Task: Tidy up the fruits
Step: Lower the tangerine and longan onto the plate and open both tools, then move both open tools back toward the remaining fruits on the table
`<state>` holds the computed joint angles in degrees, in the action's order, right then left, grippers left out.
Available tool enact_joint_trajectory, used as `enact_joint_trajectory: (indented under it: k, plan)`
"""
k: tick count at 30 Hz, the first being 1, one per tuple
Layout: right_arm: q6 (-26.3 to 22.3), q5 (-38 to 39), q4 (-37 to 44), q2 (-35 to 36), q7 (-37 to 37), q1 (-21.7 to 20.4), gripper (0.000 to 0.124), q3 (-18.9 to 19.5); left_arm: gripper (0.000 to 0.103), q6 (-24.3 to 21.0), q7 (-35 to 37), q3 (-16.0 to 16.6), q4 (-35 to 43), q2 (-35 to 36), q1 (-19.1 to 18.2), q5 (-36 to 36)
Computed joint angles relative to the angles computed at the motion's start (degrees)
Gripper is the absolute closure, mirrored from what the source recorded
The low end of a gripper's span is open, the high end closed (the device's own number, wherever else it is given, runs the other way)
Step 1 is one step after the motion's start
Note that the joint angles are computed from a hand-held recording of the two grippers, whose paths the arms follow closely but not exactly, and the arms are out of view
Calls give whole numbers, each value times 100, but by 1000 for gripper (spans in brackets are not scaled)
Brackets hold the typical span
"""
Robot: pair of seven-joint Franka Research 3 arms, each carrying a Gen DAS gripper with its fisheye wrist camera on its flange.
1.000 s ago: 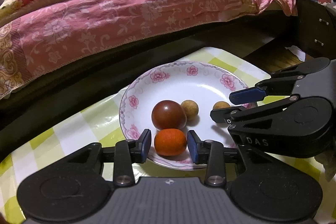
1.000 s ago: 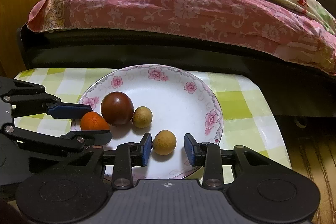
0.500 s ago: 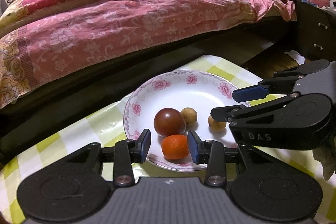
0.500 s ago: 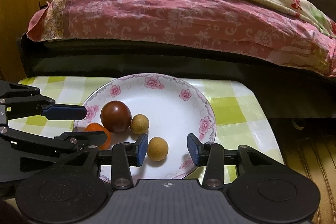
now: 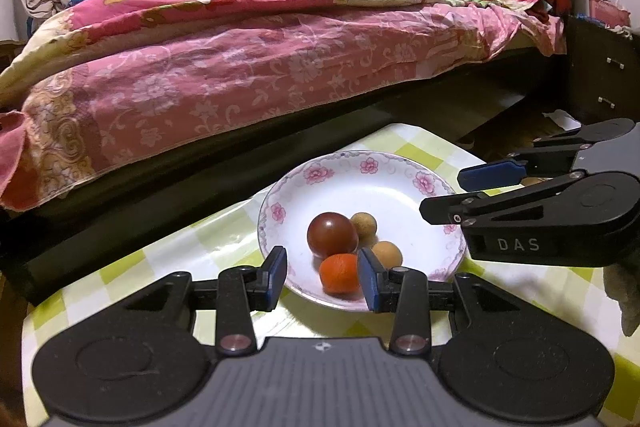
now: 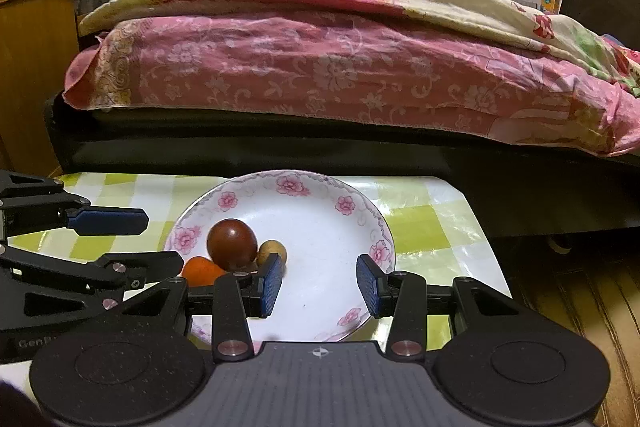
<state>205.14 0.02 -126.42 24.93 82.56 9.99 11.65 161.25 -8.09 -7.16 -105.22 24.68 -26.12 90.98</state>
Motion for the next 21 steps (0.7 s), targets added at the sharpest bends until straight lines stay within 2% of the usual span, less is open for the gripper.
enact_joint_trajectory:
  k: [11, 17, 21]
  plan:
    - [-86, -488, -654, -475, 437, -251, 86, 241, 57, -82, -229, -200, -783, -584, 114, -17]
    - [-246, -693, -998, -713, 451, -169, 86, 218, 57, 23, 34, -331, -1200, -824, 199, -293]
    - [-467, -1001, -1212, -907, 498, -294, 86, 311, 57, 230, 280, -383, -1330, -840, 224, -446]
